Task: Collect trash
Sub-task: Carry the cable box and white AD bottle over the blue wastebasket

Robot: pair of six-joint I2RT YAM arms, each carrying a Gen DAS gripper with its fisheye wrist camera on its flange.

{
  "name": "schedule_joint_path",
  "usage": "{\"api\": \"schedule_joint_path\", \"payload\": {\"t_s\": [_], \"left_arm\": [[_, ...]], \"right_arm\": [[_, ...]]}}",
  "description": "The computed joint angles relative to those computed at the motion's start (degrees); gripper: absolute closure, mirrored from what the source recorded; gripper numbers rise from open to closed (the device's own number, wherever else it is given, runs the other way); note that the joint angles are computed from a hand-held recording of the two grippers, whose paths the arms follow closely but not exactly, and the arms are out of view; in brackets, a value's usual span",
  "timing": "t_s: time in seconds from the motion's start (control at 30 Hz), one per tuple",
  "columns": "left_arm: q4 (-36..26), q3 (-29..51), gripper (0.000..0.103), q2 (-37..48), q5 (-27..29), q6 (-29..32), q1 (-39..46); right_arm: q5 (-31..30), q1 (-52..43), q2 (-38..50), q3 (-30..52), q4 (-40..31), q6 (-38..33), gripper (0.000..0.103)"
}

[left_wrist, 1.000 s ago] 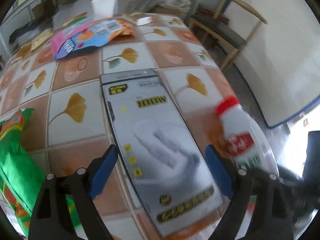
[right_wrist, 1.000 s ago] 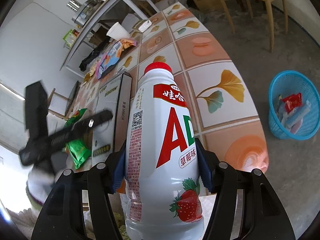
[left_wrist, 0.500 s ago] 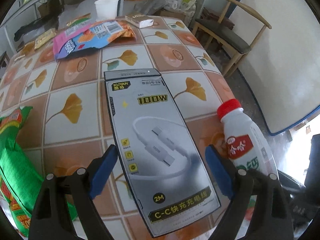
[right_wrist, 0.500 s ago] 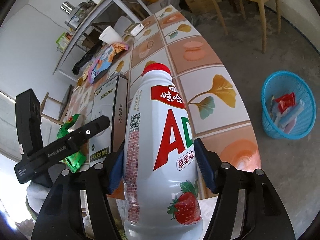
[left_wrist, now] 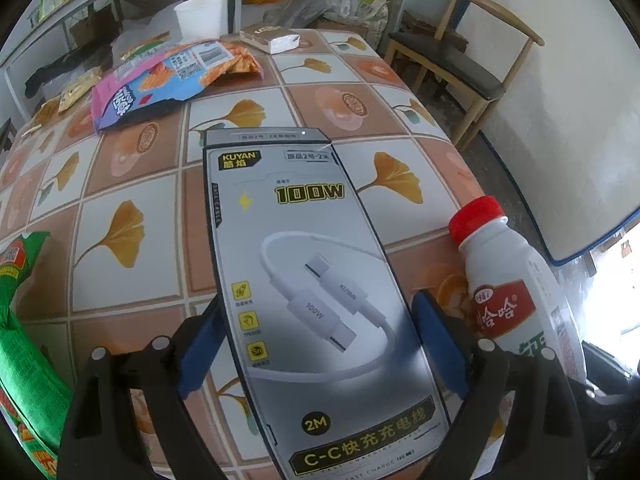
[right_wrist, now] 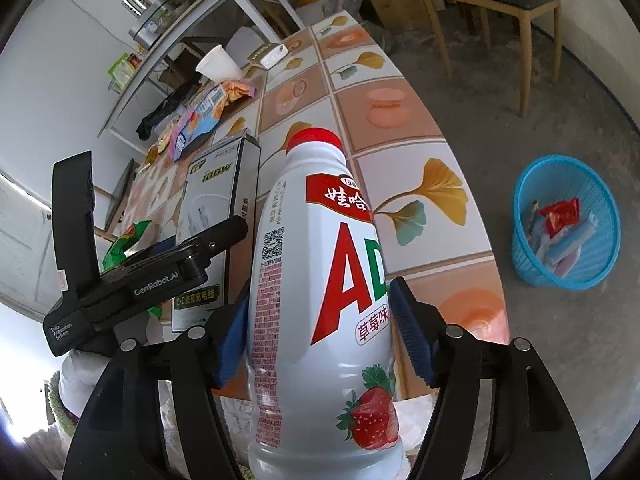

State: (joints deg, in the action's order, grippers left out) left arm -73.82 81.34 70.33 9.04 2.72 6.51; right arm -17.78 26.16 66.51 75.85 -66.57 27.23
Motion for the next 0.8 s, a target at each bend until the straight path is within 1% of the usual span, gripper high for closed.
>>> {"api": "schedule_joint_path", "payload": {"t_s": [0.1, 0.17, 0.27, 0.33, 0.43, 0.57, 0.67, 0.7, 0.73, 0.8], "left_arm": [[-1.8, 0.6, 0.016, 0.1, 2.2, 3.3, 1.1], [-2.7, 0.5, 0.016, -0.4, 2.5, 5.3, 1.5], [-3.8, 0.4, 0.016, -1.1, 2.5, 8.1, 2.2], [-4.4, 0.5, 0.015, -1.2, 2.3, 8.7, 2.6], [-5.4, 1.2, 0.013, -0.1, 3.0, 7.7, 3.6], [-3.9, 0.1, 0.011, -0.8, 0.6, 6.3, 2.0], [-2.9, -0.7, 0.012, -1.3, -0.7, 5.6, 1.1], [-2.4, -0.9, 0.015, -1.6, -0.8, 5.2, 1.0], [-2.2, -0.9, 0.015, -1.7, -0.7, 5.0, 1.2], [-2.2, -1.0, 0.017, -2.0, 0.1, 5.1, 1.6]], "right_arm": [[0.1, 0.0, 0.2, 0.8, -0.8, -0.7, 0.038], [0.0, 0.0, 0.2, 1.1, -1.2, -1.2, 0.035], [-0.3, 0.1, 0.4, 1.6, -1.4, -2.0, 0.034], [0.1, 0.4, 0.9, 1.8, -1.3, -2.0, 0.034], [0.1, 0.4, 1.5, 2.2, -1.3, -2.2, 0.034], [2.6, 2.3, 2.2, 2.7, -1.3, -1.7, 0.033], [5.1, 3.3, 2.4, 2.3, -1.0, -0.6, 0.033], [5.7, 3.4, 2.5, 2.1, -0.9, -0.3, 0.033], [5.9, 3.3, 2.4, 1.9, -0.8, -0.1, 0.033], [4.6, 2.6, 2.0, 0.9, 0.0, 0.0, 0.039]]}}
